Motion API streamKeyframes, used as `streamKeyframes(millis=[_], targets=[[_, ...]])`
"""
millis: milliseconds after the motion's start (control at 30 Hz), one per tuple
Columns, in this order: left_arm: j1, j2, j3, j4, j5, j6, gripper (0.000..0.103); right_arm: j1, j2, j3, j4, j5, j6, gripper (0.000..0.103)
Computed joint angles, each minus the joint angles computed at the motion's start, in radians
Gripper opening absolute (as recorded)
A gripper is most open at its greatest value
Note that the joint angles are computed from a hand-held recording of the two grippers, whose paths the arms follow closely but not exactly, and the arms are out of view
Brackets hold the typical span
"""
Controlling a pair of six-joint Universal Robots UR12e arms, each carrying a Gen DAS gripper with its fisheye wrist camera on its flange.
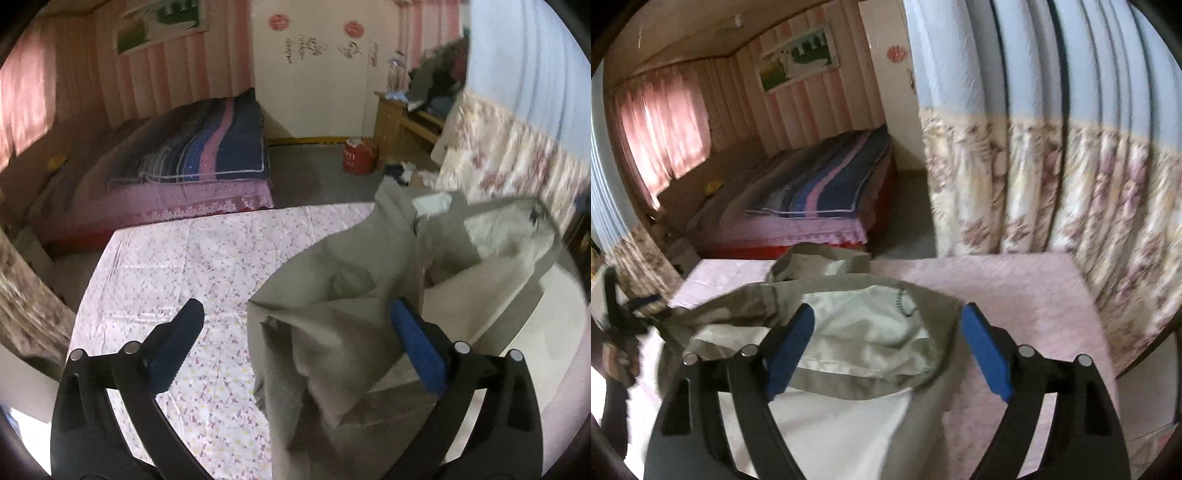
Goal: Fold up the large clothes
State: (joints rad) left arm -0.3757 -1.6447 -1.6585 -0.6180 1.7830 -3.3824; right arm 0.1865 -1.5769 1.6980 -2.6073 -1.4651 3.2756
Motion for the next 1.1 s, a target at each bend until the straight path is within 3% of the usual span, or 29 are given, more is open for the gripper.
streamKeyframes(millis=[200,400,667,800,833,867,900,933,967,1033,1100], targets=[[0.037,0.077,-0.088,0.054,-0.005,-0.045,0.1,-0.01,-0.012,0.041,0.039,-0.073,-0.04,0.083],[0.056,0.124,-0.153,0.046,-0.053,-0.03,0.1,-0.036,-0.027,0.081,0.032,-0.043,-0.064,0.083],[-0.01,-0.001,-0.037,-0.01,-0.001,0.115,0.1,-0.016,0.003,0.061,0.098,-0.033,-0.188,0.082],[0.017,-0.058,0.032,-0.056,-0.113,0.112,0.099,-0.023,0.031,0.044,0.11,0.009,-0.211,0.082],[0.017,-0.07,0.045,-0.059,-0.114,0.117,0.093,-0.025,0.038,0.043,0.095,0.02,-0.212,0.082],[0.015,-0.081,0.058,-0.062,-0.105,0.12,0.085,-0.027,0.047,0.041,0.069,0.032,-0.204,0.071],[0.013,-0.09,0.069,-0.066,-0.103,0.119,0.066,-0.03,0.054,0.036,0.063,0.056,-0.193,0.039],[0.015,-0.095,0.078,-0.072,-0.105,0.11,0.042,-0.033,0.062,0.025,0.074,0.078,-0.178,0.027],[0.019,-0.096,0.079,-0.072,-0.116,0.102,0.035,-0.03,0.069,0.016,0.062,0.07,-0.159,0.015],[0.04,-0.089,0.072,-0.048,-0.181,0.066,0.019,-0.035,0.072,0.016,0.006,0.109,-0.134,0.012],[0.065,-0.077,0.054,-0.009,-0.237,0.016,0.017,-0.056,0.075,0.009,-0.04,0.194,-0.072,0.011]])
